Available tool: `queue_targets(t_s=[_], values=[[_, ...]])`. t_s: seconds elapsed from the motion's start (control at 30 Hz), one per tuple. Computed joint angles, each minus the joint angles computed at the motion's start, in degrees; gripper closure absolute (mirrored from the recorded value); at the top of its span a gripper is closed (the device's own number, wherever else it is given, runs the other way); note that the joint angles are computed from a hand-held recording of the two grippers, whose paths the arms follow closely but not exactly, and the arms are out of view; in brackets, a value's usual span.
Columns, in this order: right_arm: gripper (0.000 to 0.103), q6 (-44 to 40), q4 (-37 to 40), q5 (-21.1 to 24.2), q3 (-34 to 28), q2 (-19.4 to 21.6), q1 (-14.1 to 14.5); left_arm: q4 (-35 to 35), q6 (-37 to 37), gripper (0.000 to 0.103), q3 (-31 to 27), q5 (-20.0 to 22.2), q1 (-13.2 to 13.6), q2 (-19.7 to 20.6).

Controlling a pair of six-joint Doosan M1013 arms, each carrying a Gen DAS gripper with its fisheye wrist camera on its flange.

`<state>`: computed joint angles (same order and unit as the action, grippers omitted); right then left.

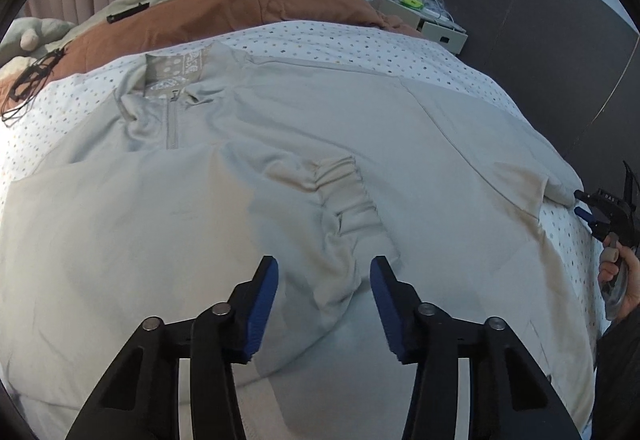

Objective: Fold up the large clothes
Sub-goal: 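Close the right tool on the other sleeve's end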

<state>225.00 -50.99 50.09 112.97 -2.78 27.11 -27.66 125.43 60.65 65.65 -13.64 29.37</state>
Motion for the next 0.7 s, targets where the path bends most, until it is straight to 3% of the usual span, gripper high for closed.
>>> queue_targets(t_s=[0.07, 0.13, 0.23, 0.27, 0.3, 0.4, 0.6, 0.67, 0.7], values=[[0.057, -0.37, 0.23, -0.24, 0.17, -0.14, -0.70, 0.24, 0.09, 0.057, -0.67, -0.30, -0.67, 0.66], [0.057, -1.36, 0.85, -0.32, 0.11, -0.20, -1.46, 0.99, -0.05, 0.067, -1.67, 0.26, -1.34, 1.57], [0.064, -2.48, 1.74, -0.56, 0.27, -0.35, -2.65, 3.34, -1.89, 0.076, -3.88, 2.77, -2.20, 3.59], [0.069, -2.84, 1.87, -0.47, 0.26, -0.38, -2.97, 4.13, -2.88, 0.076, -4.47, 3.54, -2.40, 4.22], [0.080, -3.47, 2.14, -0.32, 0.20, -0.34, -3.32, 4.37, -3.54, 0.076, -4.80, 4.14, -2.45, 4.72], [0.096, -5.74, 2.49, -0.84, -0.07, -0.38, -3.97, 3.33, -3.03, 0.076, -4.97, 4.38, -2.20, 4.95], [0.098, -13.18, -1.55, 6.34, -4.81, -0.43, -1.72, 2.20, -2.55, 0.075, -6.26, 6.62, -1.13, 4.37], [0.098, -15.43, -2.94, 8.50, -7.04, -0.36, -0.84, 1.72, -2.95, 0.065, -6.55, 6.79, -0.56, 4.06], [0.098, -16.60, -3.52, 9.05, -8.05, -0.19, -0.60, 1.16, -3.02, 0.055, -6.47, 6.82, -0.09, 3.69]])
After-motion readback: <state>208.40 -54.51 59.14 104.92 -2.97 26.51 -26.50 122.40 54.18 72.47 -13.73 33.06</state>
